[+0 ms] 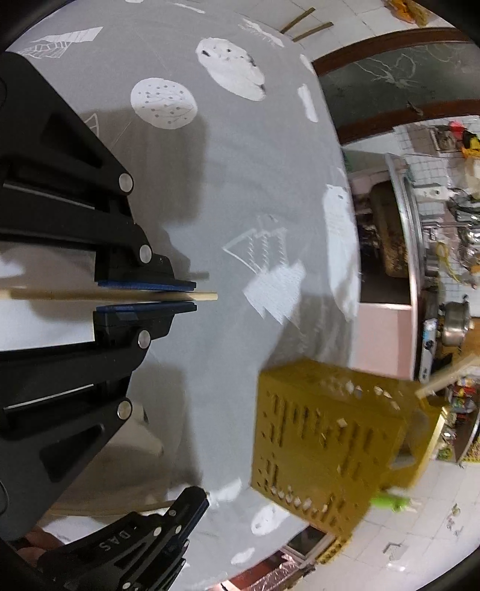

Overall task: Organize utensils
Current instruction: 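Lift both chopsticks and carry them over the yellow holder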

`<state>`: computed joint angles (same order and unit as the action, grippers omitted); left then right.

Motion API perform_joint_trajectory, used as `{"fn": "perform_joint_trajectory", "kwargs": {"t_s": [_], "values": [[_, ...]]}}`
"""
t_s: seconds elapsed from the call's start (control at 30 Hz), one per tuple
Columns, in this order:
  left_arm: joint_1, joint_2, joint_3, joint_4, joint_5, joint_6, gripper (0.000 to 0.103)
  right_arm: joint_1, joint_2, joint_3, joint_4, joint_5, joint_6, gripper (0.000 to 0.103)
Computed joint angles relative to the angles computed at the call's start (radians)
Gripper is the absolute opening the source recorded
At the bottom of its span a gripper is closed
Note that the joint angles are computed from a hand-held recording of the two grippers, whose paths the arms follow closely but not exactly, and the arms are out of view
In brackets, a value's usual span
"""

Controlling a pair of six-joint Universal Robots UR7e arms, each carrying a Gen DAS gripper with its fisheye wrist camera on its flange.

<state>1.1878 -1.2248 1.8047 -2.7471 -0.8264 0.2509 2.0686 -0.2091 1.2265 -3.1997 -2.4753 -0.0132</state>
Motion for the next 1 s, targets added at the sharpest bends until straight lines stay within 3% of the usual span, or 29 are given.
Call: {"fn": "perform_joint_trajectory", "kwargs": {"t_s": [0.5, 0.73, 1.0], "values": [[-0.15, -0.061, 0.131, -0.307, -0.117, 0.154, 0.004, 0.021, -0.114, 0.138, -0.365, 0.032, -0.183, 0.006], [-0.154, -0.062, 0.134, -0.368, -0.175, 0.182, 0.005, 0.039, -0.111, 0.149, -0.579, 0.086, -0.344, 0.006], [-0.137, -0.05, 0.126, -0.423, -0.179, 0.204, 0.005, 0.043, -0.095, 0.144, -0.729, 0.14, -0.423, 0.006]]}}
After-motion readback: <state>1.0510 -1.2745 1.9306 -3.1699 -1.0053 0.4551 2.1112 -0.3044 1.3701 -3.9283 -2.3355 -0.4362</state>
